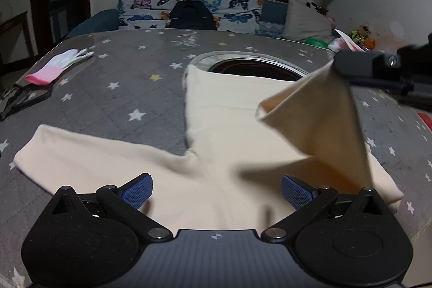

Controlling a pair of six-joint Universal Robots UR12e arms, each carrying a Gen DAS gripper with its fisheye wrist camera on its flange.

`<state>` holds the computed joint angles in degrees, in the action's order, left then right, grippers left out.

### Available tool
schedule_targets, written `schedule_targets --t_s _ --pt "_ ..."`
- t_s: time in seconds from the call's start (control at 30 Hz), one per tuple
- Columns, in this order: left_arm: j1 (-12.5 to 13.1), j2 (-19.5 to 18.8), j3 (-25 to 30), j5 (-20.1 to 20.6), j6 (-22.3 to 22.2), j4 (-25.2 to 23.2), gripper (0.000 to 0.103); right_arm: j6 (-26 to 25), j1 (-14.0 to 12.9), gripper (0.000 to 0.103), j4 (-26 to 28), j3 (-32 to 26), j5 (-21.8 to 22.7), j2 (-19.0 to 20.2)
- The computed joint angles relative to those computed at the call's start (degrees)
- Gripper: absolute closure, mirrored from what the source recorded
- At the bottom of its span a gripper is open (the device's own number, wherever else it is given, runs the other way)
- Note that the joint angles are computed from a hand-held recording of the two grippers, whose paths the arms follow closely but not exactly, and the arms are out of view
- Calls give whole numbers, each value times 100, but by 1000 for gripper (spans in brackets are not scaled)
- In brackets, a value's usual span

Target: Fold clothes

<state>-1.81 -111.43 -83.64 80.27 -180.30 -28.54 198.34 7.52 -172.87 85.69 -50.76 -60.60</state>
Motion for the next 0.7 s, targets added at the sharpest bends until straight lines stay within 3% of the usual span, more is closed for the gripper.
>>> schedule_targets --t_s 0.17,0.3,0.47,0.7 --pt "66 24 -41 -69 -70 -15 0 -266 43 88 147 104 -215 -60" --pt "85 47 -68 -81 -21 51 0 -736 -14 87 209 457 -867 -323" --pt "92 117 -169 -5 26 515 0 -1181 -105 86 501 1001 -1853 -661" --pt "49 23 -64 -446 325 631 0 -1352 -192 86 956 1231 -2474 -760"
